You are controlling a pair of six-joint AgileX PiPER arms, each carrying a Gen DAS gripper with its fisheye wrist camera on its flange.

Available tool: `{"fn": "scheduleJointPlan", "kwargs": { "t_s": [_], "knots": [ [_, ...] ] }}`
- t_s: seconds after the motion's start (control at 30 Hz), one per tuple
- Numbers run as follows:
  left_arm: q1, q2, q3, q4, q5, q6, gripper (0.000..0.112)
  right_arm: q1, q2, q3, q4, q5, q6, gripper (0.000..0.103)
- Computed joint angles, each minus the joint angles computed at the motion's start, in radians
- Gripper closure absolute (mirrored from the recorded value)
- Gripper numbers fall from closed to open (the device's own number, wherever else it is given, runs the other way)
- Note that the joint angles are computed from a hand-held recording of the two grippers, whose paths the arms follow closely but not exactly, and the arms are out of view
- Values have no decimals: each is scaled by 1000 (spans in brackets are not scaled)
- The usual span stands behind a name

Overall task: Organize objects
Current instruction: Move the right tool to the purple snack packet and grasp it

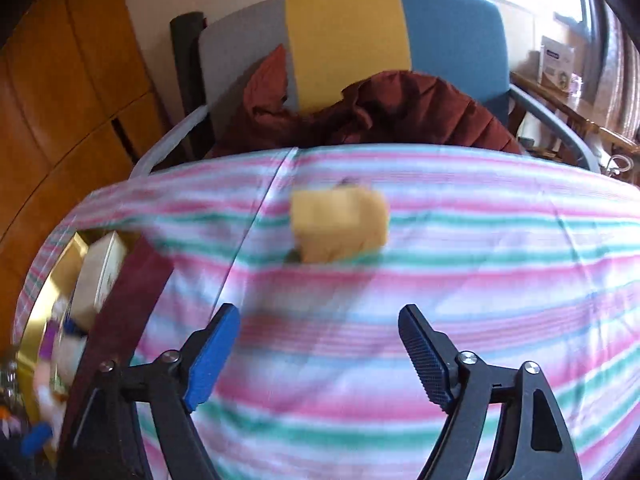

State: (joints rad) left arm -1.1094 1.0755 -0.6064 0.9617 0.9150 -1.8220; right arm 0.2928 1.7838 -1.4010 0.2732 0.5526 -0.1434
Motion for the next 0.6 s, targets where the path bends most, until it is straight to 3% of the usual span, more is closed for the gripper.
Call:
{"fn": "scheduleJointPlan", "kwargs": {
  "t_s": [0.17,0.27,0.3,0.4,0.5,0.6],
  "knots": [
    [-28,7,-7,-14,29,-5,53,-3,167,-274,-85,111,64,19],
    [-8,-1,-5,-39,17,8,53,-6,222,-334,-22,166,0,21],
    [2,-8,-1,-43,5,8,53,-11,222,-316,45,173,-61,25],
    [9,-11,-1,-40,1,5,53,-27,112,-102,306,89,-361,23],
    [22,1,-4,-33,-21,15,53,-74,29,26,581,214,-661,24],
    [41,19,-8,-37,-52,27,53,-112,-49,137,709,177,-820,22]
  ]
}}
